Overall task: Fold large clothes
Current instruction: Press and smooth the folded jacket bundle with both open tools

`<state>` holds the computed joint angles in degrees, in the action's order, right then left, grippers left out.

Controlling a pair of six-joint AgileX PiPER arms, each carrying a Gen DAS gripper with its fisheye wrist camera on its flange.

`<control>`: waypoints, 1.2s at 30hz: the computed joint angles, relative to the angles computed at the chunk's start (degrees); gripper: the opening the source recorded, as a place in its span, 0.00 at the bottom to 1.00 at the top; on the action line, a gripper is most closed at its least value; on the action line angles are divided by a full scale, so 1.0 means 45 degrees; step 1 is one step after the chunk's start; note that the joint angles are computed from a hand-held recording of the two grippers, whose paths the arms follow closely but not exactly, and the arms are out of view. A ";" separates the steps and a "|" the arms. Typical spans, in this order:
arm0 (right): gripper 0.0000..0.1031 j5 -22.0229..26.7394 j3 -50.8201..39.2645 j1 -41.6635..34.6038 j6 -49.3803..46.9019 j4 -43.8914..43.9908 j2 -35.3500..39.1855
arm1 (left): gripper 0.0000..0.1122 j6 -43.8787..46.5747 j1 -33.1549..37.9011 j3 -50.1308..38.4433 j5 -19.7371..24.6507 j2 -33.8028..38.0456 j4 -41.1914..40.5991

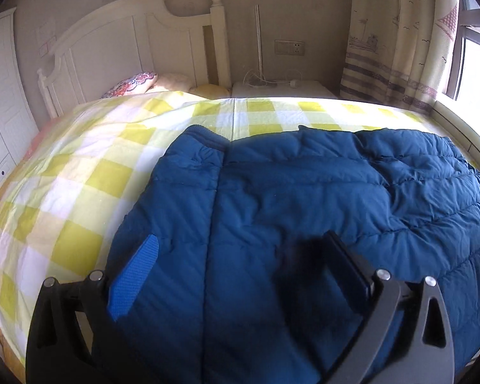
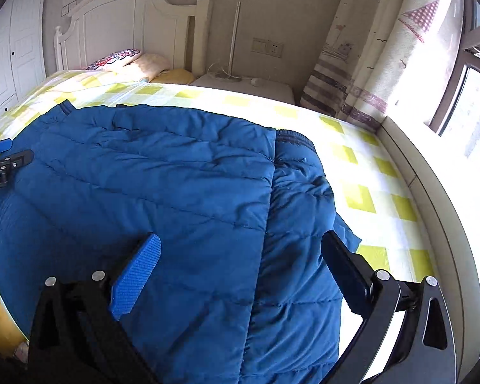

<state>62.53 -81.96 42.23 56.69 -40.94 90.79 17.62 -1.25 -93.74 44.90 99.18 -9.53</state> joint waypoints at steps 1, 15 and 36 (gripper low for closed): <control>0.94 -0.0942 0.0901 -0.0378 0.0253 0.0454 -0.0527 | 0.90 0.0675 0.0567 -0.0090 0.0316 0.0206 -0.1039; 0.94 0.0449 -0.0857 0.3431 0.2398 -0.1841 0.0771 | 0.89 0.0369 -0.0980 0.3462 -0.0580 -0.3362 -0.1301; 0.95 0.0060 0.6615 0.5463 0.9227 -0.4118 -0.3307 | 0.90 0.4333 0.2418 0.6391 -0.1775 -0.4263 -0.3687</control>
